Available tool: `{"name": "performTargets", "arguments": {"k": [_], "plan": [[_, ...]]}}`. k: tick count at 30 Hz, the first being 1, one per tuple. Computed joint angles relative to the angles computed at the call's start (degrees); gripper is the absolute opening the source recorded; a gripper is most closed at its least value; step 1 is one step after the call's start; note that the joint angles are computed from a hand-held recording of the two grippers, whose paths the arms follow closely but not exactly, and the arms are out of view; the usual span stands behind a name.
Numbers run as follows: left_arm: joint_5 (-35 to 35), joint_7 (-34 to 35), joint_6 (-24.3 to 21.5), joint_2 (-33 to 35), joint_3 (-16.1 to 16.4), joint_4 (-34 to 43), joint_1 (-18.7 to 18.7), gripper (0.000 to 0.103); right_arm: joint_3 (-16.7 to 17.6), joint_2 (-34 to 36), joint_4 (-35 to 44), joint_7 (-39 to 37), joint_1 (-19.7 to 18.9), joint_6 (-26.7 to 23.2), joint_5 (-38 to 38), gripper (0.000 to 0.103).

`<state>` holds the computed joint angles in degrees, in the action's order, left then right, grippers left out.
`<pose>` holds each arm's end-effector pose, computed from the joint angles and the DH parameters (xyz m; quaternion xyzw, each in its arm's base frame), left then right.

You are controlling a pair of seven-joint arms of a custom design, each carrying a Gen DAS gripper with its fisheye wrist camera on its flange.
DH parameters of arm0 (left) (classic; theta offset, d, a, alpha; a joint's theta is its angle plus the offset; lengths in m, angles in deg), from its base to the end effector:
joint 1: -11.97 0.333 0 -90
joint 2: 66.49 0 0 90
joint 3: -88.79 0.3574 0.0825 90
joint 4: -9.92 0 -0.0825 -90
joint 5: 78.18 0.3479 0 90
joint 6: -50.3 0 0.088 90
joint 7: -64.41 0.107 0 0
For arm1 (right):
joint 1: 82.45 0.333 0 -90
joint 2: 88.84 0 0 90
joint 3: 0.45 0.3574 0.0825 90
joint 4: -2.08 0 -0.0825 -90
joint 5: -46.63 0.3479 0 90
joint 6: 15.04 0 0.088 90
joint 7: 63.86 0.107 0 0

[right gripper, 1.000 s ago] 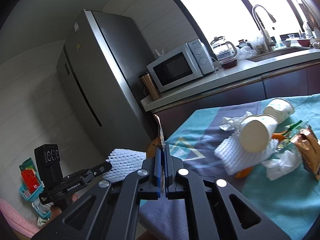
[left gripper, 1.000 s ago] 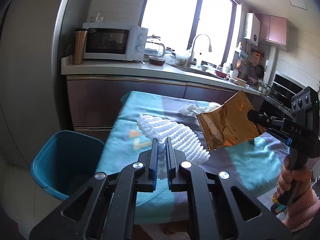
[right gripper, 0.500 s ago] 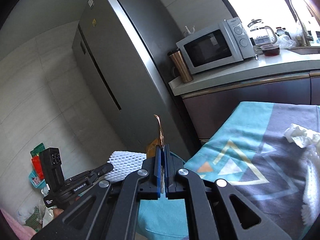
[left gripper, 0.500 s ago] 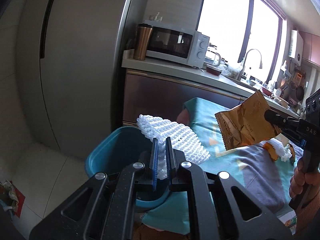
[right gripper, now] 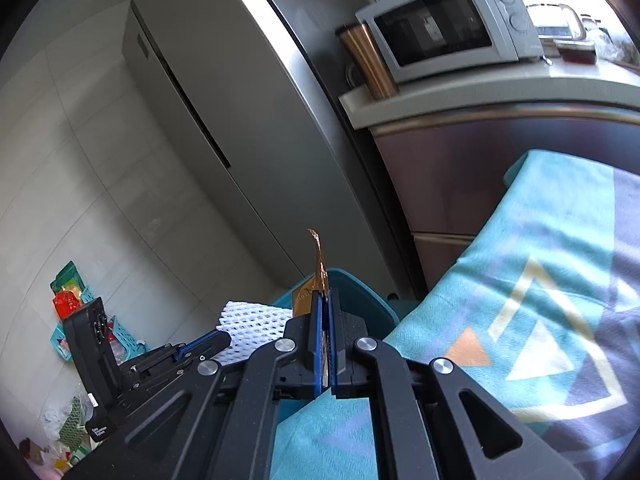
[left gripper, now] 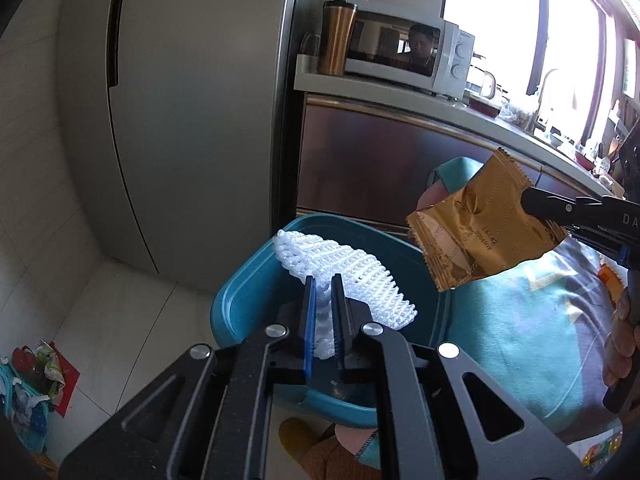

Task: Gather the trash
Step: 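Carry both items to the teal bin and open both tools to drop them, then move both open tools back over the trash on the table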

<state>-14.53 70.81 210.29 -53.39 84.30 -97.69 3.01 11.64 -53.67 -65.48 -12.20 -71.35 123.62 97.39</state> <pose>0.5996 -0.1814 0.5076 -0.7221 0.5350 -0.3088 0.3114 0.7205 0.2520 0.5549 -0.7427 0.4456 0.0323 0.4988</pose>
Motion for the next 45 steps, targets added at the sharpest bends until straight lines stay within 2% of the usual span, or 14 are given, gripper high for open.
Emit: {"name": "performTargets", "arguments": {"k": [6, 13, 18, 20, 21, 22, 28, 33, 39, 42, 45], "plan": [[-4.66, 5.35, -2.48, 3.88, -0.26, 3.28, -0.25, 0.008, -1.54, 4.79, 7.16, 6.23, 2.64, -4.35, -6.14, 0.002], [-6.30, 7.86, -4.93, 7.46, 0.67, 7.19, -1.63, 0.010, -2.49, 10.32, 16.69, 12.43, 4.90, -9.58, -12.88, 0.003], [-8.37, 9.51, -5.91, 8.98, 0.89, 8.62, -1.98, 0.013, -3.18, 12.25, 20.08, 16.45, 5.72, -11.37, -16.19, 0.011], [-9.13, 10.05, -5.82, 9.42, 0.98, 8.85, -1.96, 0.020, -3.15, 12.26, 20.00, 17.52, 5.66, -11.10, -16.67, 0.019], [-9.39, 10.20, -6.04, 9.71, 1.07, 9.11, -2.10, 0.024, -2.91, 11.46, 18.44, 17.21, 5.33, -10.23, -16.37, 0.023], [-9.49, 10.18, -6.41, 9.89, 1.23, 9.26, -2.31, 0.024, -2.76, 10.93, 17.45, 16.91, 5.13, -9.63, -16.21, 0.024], [-8.63, 7.87, -4.53, 9.08, 2.07, 8.09, -2.74, 0.028, -1.94, 6.14, 9.06, 12.18, 3.79, -4.94, -13.89, 0.024], [-2.32, 2.80, -1.94, 6.74, 3.00, 7.02, -4.15, 0.036, -0.47, -1.66, -2.89, 3.30, 0.97, 0.49, -7.75, 0.031], [4.34, -0.09, 2.37, 5.43, 1.83, 8.58, -5.20, 0.043, -0.30, -11.82, -16.48, -9.76, -2.74, 6.36, 3.43, 0.039], [4.35, 1.54, 5.21, 6.21, 0.68, 10.72, -5.54, 0.046, -1.40, -16.22, -21.79, -15.54, -4.04, 8.68, 9.35, 0.041], [0.33, 7.42, 8.44, 7.98, -1.13, 13.26, -5.67, 0.048, -3.05, -20.09, -26.28, -20.49, -5.11, 10.26, 15.07, 0.043]]}}
